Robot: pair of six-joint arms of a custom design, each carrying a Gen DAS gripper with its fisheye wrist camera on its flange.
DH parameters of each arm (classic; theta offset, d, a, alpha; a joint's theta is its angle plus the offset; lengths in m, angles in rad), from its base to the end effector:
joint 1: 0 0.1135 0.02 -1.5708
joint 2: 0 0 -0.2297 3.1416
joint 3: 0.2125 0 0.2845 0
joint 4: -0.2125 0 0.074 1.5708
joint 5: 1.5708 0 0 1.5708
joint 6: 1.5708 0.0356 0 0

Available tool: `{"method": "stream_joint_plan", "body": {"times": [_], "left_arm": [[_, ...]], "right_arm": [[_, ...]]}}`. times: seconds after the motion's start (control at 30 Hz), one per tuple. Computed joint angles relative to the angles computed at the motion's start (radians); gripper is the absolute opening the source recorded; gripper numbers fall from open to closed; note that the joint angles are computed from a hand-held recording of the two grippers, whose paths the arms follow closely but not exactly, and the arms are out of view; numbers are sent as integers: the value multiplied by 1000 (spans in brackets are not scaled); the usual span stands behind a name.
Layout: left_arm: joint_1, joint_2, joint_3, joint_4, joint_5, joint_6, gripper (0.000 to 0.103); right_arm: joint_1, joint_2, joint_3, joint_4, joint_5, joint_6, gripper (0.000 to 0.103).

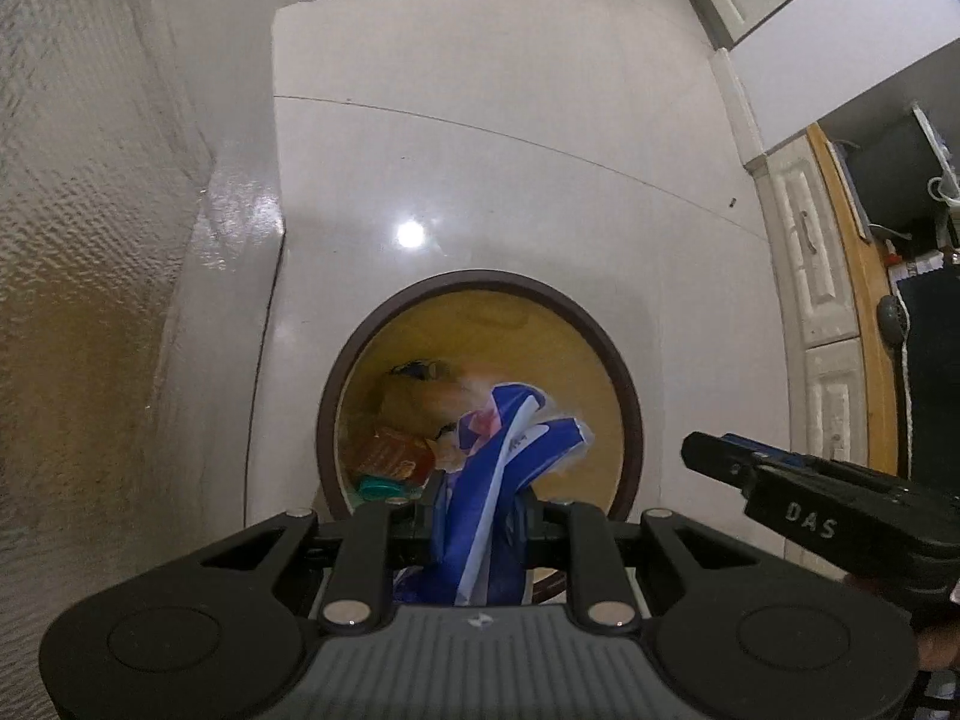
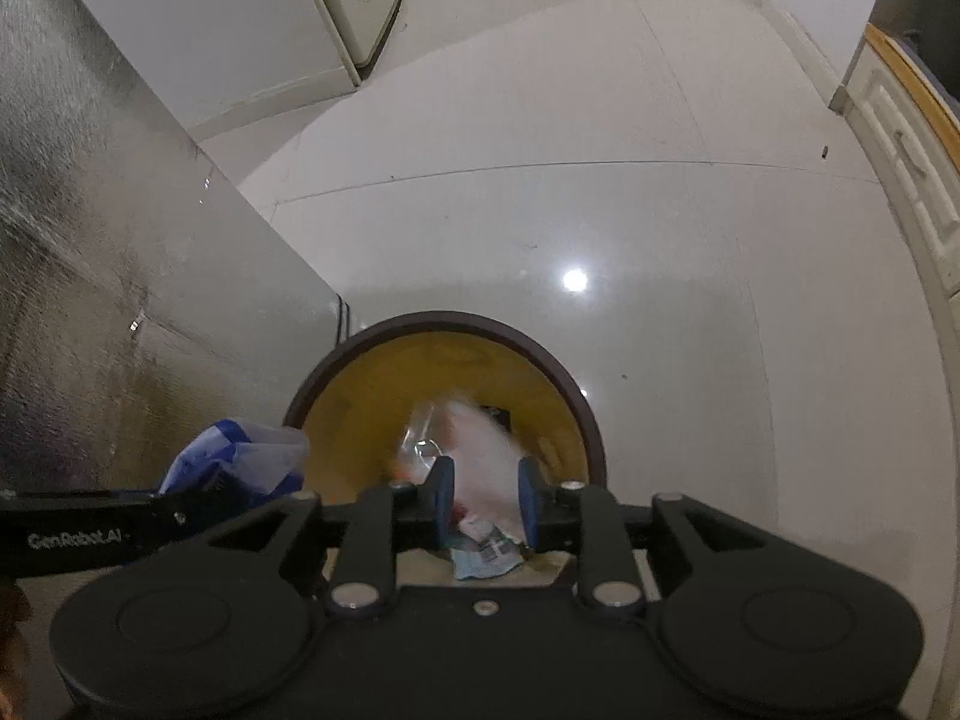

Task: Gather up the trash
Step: 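Open the right gripper dropping the clear bag while the left gripper drops the wrapper, then raise both open tools up away from the yellow bin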

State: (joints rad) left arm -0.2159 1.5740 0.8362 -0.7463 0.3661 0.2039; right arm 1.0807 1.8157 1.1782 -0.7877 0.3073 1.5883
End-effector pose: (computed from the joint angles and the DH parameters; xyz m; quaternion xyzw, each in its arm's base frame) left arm 0.2670 -0.0716 0.0937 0.2124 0.9592 -0.1821 0.0415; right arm 0.1745 0.3042 0.1123 0.2583 0.9512 0.0341 0.1652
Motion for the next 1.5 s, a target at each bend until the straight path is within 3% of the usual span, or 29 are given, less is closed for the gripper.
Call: {"method": "stream_joint_plan", "body": {"times": [0.17,0.2,0.27,0.33,0.4,0.73,0.97,1.03,1.3,1.5], "left_arm": [[-2,-12,-7,-1,64,11,24],[-5,-15,-8,-4,76,14,29],[-11,-14,-9,-18,106,29,40],[-28,-14,-11,-30,100,37,80],[-56,-29,-19,-35,52,44,90],[-57,-47,-11,-71,-87,39,103],[-59,-89,-7,-106,-126,55,103],[-57,-108,-9,-110,-136,60,103],[-48,-166,-27,-105,-159,45,103],[-47,-223,-41,-123,-209,68,103]], "right_arm": [[-2,-4,-8,-17,-16,15,25],[-1,-9,-11,-24,-20,20,25],[0,-9,-11,-34,-25,30,25],[1,-19,-18,-45,-31,38,26],[4,-26,-21,-55,-34,43,28],[8,-34,8,-112,-61,38,37],[23,-72,-3,-142,-54,47,47],[28,-80,-4,-149,-49,55,51],[68,-110,-17,-173,-3,109,93],[89,-119,-5,-215,27,161,103]]}}
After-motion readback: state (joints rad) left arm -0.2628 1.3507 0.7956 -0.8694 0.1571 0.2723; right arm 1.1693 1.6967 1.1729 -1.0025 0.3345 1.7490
